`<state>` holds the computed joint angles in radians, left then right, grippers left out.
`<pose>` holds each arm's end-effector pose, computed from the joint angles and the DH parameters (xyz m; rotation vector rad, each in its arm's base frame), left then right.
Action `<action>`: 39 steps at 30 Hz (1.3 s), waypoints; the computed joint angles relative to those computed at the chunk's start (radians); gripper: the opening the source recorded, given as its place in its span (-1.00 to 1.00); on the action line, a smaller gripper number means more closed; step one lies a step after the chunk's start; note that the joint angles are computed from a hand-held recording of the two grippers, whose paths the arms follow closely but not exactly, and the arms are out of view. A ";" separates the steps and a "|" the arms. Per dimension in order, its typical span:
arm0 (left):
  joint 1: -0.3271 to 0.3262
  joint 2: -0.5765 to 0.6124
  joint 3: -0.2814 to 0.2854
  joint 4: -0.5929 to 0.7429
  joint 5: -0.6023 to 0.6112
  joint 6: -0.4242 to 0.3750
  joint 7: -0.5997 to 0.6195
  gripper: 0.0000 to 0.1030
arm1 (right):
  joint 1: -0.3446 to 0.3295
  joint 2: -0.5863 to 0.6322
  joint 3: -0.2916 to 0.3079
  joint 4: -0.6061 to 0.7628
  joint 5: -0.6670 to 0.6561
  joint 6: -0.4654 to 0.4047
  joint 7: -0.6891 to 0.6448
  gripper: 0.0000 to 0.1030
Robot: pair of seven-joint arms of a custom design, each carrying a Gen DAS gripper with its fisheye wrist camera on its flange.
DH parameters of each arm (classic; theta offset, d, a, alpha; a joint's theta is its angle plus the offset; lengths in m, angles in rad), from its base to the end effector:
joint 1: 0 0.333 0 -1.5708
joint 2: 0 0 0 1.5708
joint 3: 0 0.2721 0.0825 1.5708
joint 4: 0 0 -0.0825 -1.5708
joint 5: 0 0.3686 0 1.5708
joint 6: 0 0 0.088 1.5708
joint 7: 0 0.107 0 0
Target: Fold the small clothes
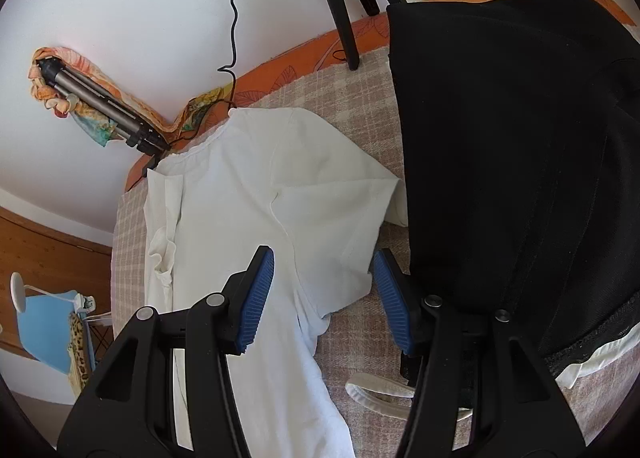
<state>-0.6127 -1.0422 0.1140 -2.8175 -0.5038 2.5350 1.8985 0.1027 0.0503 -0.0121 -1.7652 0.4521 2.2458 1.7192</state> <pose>0.2867 -0.1488 0.5266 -1.3821 2.4309 -1.3363 0.5954 0.0667 0.5336 -1.5526 2.0318 0.0779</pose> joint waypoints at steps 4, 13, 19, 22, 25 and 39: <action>-0.009 -0.006 0.013 0.001 -0.012 0.003 0.013 -0.93 | 0.016 0.064 0.000 0.069 -0.112 -0.018 0.116 0.07; 0.017 -0.030 0.042 -0.016 -0.036 -0.016 0.030 -0.93 | 0.033 0.156 0.008 0.161 -0.179 -0.034 0.163 -0.89; 0.058 -0.087 0.069 -0.035 -0.055 -0.046 0.034 -0.93 | 0.077 0.147 0.009 0.205 -0.313 -0.003 0.192 -0.89; 0.082 -0.114 0.085 -0.046 -0.064 -0.066 0.035 -0.93 | 0.108 0.168 0.012 0.276 -0.404 -0.040 0.195 -0.89; 0.110 -0.135 0.098 -0.055 -0.068 -0.085 0.039 -0.93 | 0.148 0.202 0.014 0.356 -0.502 -0.087 0.197 -0.90; 0.271 -0.193 0.132 -0.101 -0.070 -0.201 0.000 -0.93 | 0.336 0.473 0.012 0.743 -0.651 -0.282 0.149 -0.90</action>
